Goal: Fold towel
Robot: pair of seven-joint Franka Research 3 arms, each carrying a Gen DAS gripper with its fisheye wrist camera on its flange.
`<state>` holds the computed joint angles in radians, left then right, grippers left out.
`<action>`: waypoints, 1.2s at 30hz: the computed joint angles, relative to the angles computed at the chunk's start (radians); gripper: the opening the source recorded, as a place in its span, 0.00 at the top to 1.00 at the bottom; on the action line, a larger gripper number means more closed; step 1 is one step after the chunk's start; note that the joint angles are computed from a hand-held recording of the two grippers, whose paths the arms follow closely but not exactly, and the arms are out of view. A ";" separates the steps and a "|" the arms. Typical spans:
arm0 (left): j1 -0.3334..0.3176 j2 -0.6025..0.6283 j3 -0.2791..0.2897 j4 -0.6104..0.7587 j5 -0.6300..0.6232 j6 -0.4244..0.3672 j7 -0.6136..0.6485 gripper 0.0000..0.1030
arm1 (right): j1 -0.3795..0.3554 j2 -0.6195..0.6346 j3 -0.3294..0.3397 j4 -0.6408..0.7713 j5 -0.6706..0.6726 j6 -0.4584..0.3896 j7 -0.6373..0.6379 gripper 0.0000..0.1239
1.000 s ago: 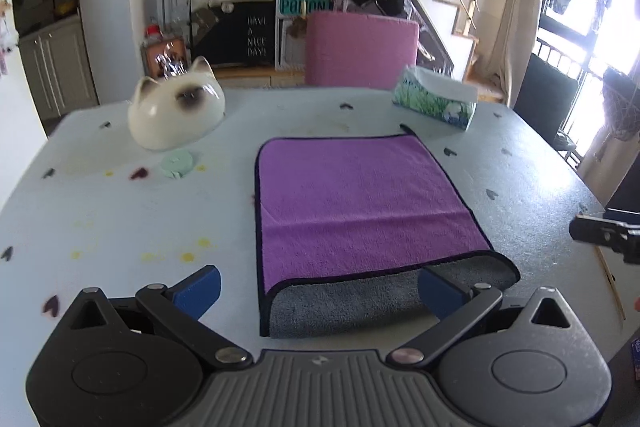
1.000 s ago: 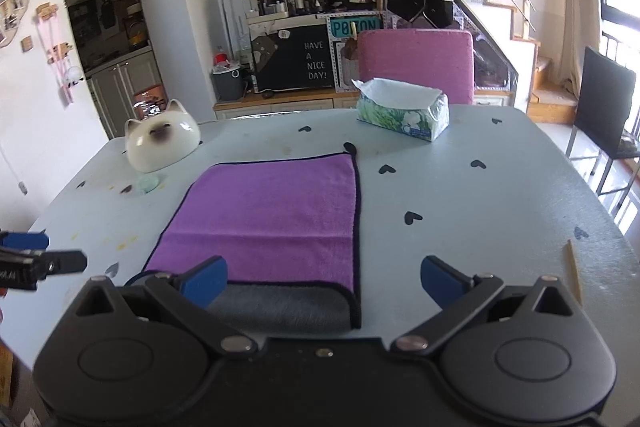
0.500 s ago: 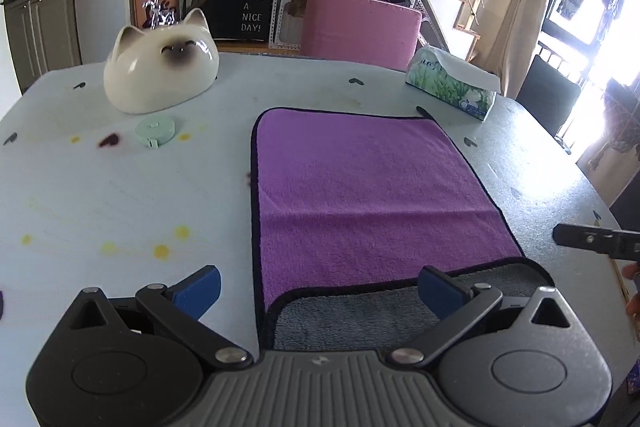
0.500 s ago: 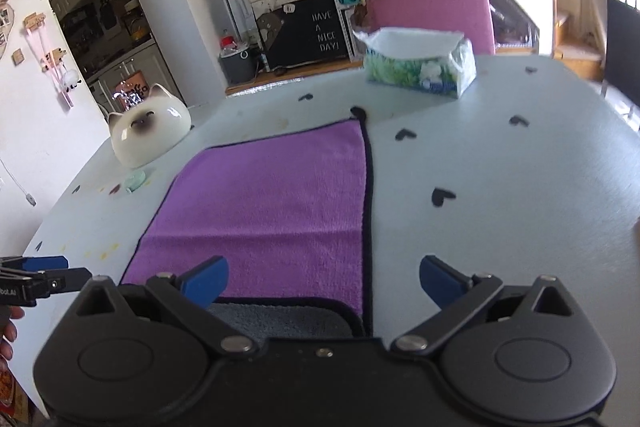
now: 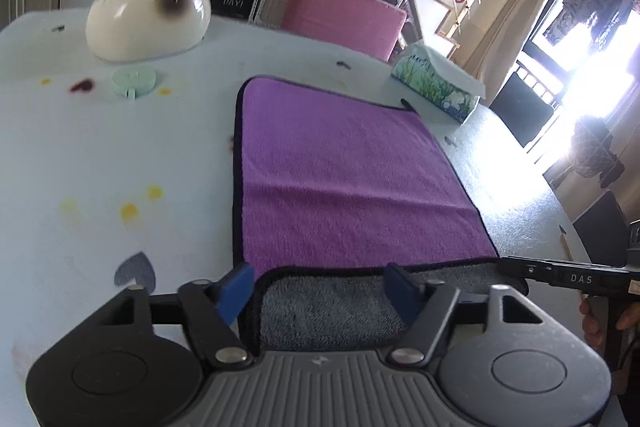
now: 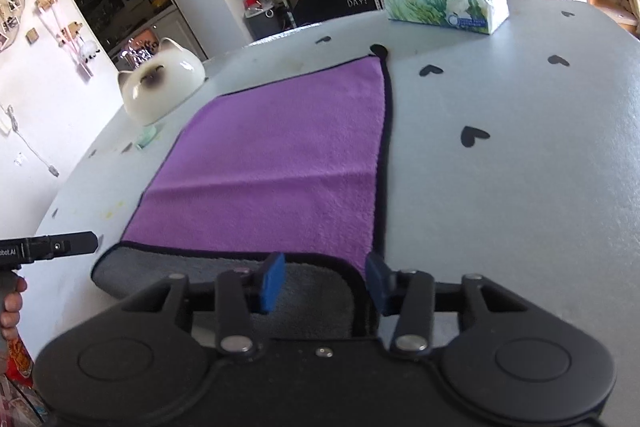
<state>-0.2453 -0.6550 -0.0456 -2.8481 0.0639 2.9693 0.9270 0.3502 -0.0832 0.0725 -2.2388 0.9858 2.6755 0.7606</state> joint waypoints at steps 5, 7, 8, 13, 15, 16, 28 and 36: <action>-0.013 -0.007 0.022 -0.017 -0.014 -0.001 0.007 0.38 | -0.004 0.009 -0.004 0.003 0.021 -0.005 -0.015 0.68; -0.022 -0.013 0.031 -0.024 -0.018 0.006 0.016 0.39 | -0.007 0.009 -0.005 0.004 0.024 -0.012 -0.020 0.68; -0.030 -0.017 0.039 -0.027 -0.023 0.010 0.022 0.39 | -0.008 0.008 -0.005 0.003 0.028 -0.016 -0.025 0.68; -0.058 -0.031 0.066 -0.040 -0.042 0.019 0.048 0.39 | -0.014 -0.010 -0.014 -0.005 0.066 -0.053 -0.057 0.68; -0.054 -0.034 0.062 -0.044 -0.047 0.015 0.050 0.39 | -0.017 -0.019 -0.020 -0.009 0.091 -0.073 -0.072 0.69; -0.046 -0.035 0.055 -0.045 -0.047 0.010 0.045 0.39 | -0.018 -0.023 -0.022 -0.011 0.100 -0.083 -0.081 0.69; -0.058 -0.038 0.062 -0.060 -0.069 0.000 0.053 0.54 | -0.025 -0.044 -0.026 -0.039 0.041 -0.097 -0.049 0.78; -0.036 -0.027 0.039 -0.040 -0.065 -0.041 0.046 0.80 | -0.014 -0.025 -0.013 -0.015 0.015 -0.071 -0.041 0.81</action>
<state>-0.2809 -0.6821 -0.0070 -2.8883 -0.0010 2.9283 0.9731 0.3361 -0.1082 0.0592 -2.2535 1.0010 2.6043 0.7194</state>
